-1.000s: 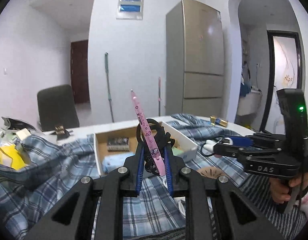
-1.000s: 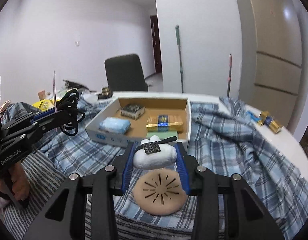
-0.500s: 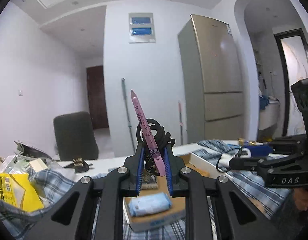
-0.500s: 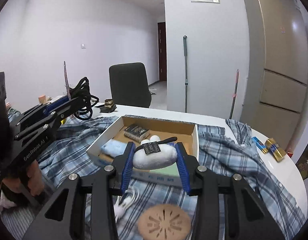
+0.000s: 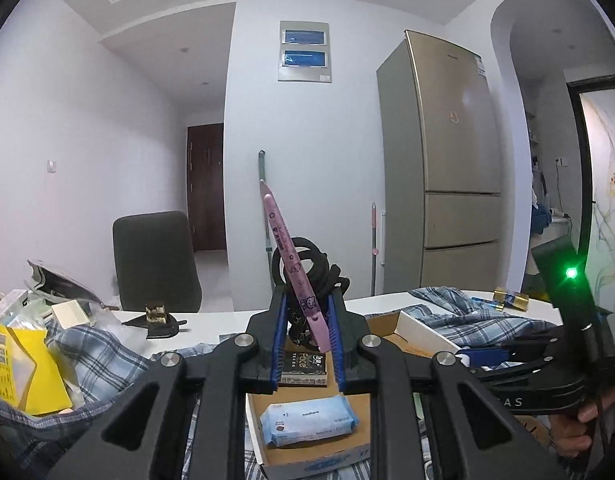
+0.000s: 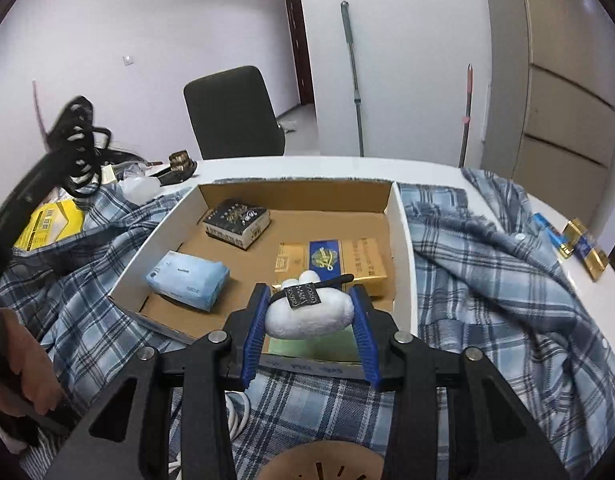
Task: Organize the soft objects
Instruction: 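Carry the white pouch into the box and open the right tool, then lower the pink stick and black cable into the box and open the left tool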
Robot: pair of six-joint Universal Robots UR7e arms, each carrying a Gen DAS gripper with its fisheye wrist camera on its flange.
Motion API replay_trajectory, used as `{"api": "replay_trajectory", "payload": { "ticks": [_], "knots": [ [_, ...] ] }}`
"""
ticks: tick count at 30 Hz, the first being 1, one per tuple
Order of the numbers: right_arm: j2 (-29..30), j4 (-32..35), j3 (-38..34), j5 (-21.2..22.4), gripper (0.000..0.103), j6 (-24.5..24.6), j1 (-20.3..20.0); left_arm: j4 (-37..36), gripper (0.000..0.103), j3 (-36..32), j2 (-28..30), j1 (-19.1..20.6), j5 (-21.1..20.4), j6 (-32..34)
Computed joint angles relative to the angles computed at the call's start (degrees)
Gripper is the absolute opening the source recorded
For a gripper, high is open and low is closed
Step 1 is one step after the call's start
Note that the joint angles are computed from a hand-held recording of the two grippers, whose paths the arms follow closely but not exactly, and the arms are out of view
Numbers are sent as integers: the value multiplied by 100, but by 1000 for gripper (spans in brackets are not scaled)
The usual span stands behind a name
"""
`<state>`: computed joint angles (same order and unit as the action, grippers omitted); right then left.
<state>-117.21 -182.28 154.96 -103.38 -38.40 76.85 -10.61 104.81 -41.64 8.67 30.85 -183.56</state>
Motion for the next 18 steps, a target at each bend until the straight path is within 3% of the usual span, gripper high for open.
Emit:
{"api": "replay_trajectory", "payload": {
  "ticks": [8,11,15,18],
  "knots": [
    [-90,546,-98,174,47,155,-290,320,20,-118,119,-33,31,-241],
    [-163,683,-126,310,56,219,-431,531,20,-219,183,2,17,-400],
    [-209,615,-105,324,65,285,-453,714,20,-287,204,48,59,-587],
    [-323,456,-45,404,66,295,-492,801,20,-310,188,106,189,-577]
  ]
}}
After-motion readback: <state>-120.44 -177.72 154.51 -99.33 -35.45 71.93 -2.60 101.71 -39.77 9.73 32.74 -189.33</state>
